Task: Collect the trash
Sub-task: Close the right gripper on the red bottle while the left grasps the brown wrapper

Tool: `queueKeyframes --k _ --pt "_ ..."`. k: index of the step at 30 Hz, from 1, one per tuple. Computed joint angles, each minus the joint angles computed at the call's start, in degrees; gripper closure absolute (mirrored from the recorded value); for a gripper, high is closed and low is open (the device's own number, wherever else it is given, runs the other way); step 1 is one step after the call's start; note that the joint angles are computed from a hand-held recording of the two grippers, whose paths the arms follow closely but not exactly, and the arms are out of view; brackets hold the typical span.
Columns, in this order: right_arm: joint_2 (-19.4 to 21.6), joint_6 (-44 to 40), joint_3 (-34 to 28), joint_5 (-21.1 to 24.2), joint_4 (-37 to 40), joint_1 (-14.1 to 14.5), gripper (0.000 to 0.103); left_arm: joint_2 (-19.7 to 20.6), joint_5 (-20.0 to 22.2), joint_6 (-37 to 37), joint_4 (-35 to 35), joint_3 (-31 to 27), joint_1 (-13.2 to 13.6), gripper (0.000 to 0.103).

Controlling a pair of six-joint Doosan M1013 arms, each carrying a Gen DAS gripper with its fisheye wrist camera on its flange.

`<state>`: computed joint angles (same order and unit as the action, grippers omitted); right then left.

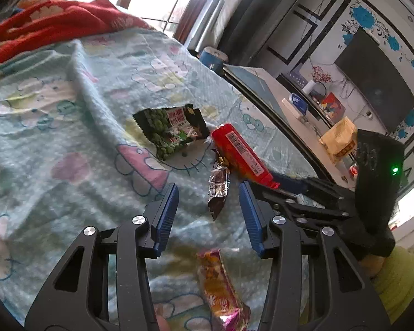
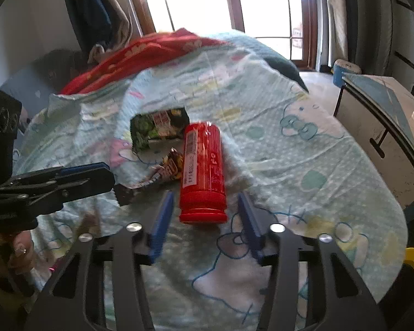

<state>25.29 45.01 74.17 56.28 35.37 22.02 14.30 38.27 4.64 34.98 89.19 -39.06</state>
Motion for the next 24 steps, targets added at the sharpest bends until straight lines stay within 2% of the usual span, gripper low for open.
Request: queueKeyframes --k 10,12,13,18,21,24 --pt "-0.6 1.3 1.5 0.1 2.7 -1.5 0.070 1.9 0.3 4.7 -4.6 -1.7 0.7 0.065" --pt "-1.4 1.5 2.6 -0.5 3.0 -2.0 0.070 2.1 0.8 4.7 -4.5 -2.0 0.6 0.071" --pt "-1.6 1.6 2.9 -0.5 3.1 -2.2 0.070 2.3 1.4 5.3 -4.6 -2.3 0.5 0.078" --pt "-3.1 2.5 4.8 -1.7 3.0 -3.0 0.070 2.4 1.7 5.1 -4.7 -2.1 0.5 0.092" --pt "-3.8 2.9 5.7 -2.0 3.5 -3.5 0.070 2.2 1.5 4.5 -3.9 -1.9 0.3 0.092" --pt "-4.5 3.1 6.5 -2.8 3.8 -3.8 0.070 2.0 2.9 1.8 0.9 -2.3 -0.9 0.093"
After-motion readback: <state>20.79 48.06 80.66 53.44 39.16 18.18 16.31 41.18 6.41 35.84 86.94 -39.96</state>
